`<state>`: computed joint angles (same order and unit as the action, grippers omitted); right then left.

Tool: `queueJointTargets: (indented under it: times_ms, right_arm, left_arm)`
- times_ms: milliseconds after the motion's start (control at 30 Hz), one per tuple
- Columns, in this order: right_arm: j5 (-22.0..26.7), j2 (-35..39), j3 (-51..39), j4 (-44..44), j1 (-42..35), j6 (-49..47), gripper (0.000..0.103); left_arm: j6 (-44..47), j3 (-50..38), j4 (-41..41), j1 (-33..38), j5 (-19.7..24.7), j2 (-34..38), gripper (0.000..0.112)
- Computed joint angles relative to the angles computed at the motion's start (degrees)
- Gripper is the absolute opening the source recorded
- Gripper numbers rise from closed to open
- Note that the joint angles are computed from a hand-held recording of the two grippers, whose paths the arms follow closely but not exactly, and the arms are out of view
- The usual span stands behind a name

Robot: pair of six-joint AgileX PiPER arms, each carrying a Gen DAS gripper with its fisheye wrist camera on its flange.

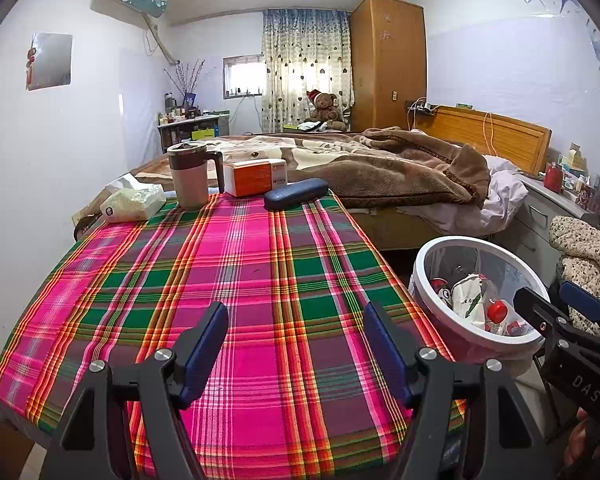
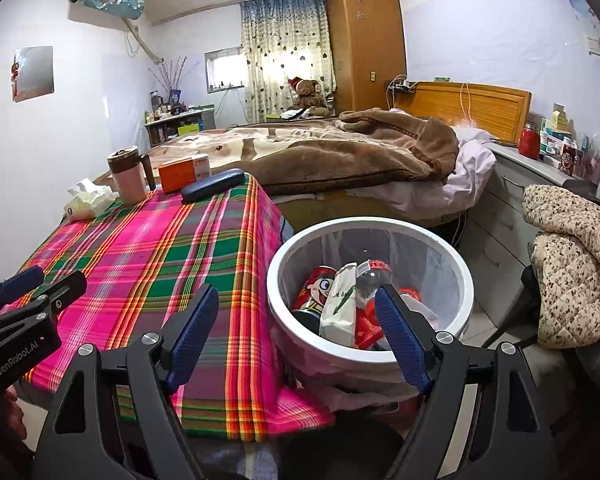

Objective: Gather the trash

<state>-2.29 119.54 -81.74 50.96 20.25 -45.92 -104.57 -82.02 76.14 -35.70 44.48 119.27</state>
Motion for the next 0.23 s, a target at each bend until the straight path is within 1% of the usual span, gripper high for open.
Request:
queueJointTargets:
  times_ms: [33,100,133,233]
  right_arm:
    - [0.1,0.0,-0.1,-0.2,0.0,0.2,0.082]
    - [0.0,0.0,0.0,2.4,0.0,-2.5,0.082]
    - [0.0,-0.1,0.1,1.5,0.0,-1.5,0.082]
    - [-0.2,-0.1,0.3,2.4,0.1,-2.3,0.082]
  left_arm:
    - [0.0,0.0,0.0,0.0,-0.1,0.0,0.07]
    - [-0.1,0.2,0.3,-0.1,-0.1,0.0,0.07]
    - [0.0,0.2,0.3,-0.1,-0.2,0.0,0.07]
    - [0.2,0.0,0.1,-0.1,-0.1,0.1,0.07]
